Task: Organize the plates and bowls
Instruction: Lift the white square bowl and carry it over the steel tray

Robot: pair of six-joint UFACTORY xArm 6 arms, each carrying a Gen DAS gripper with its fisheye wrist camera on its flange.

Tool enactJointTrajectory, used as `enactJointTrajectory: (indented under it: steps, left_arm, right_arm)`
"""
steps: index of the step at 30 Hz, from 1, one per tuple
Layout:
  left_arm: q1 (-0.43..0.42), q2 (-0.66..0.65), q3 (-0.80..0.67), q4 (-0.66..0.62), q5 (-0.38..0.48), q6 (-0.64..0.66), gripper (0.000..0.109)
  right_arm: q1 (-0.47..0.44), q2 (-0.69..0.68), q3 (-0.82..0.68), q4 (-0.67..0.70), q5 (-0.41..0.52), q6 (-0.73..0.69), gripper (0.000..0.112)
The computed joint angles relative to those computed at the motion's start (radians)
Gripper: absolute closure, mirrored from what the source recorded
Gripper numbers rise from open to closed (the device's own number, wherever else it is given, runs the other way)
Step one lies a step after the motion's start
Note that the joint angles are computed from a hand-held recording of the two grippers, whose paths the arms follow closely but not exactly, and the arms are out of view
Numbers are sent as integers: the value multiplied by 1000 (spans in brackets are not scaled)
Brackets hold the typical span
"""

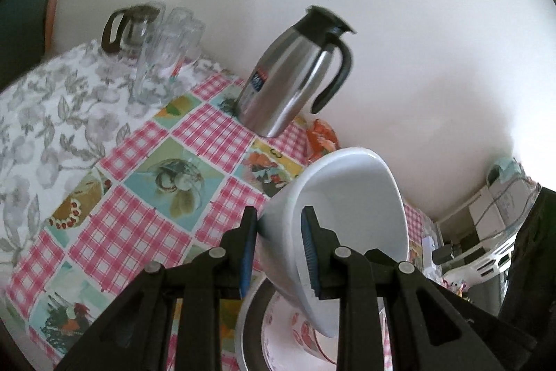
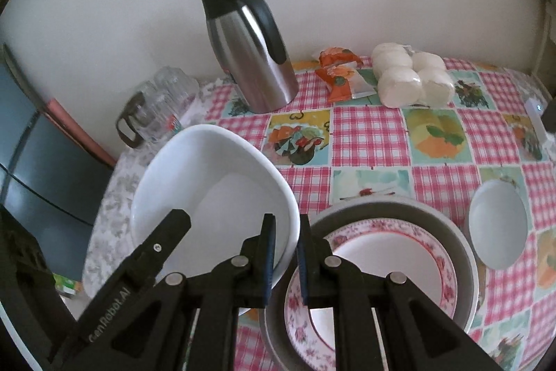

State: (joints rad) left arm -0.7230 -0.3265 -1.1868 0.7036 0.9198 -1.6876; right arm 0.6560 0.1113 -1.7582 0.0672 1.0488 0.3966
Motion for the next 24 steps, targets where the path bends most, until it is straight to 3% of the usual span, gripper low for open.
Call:
enactJointTrajectory:
  steps: [8,19,24]
  left_arm:
    - [-99,67,-103,50,95,30,82]
    - [-158,138,-187,66,116,46,82]
    - [-165,161,-214,64,120,60,82]
  right_arm:
    - [-31,-200,252,47,-154,32,98]
    - [-51,-354,395,-20,-206,57,96]
    - [-84,-372,431,44,-216,26,96]
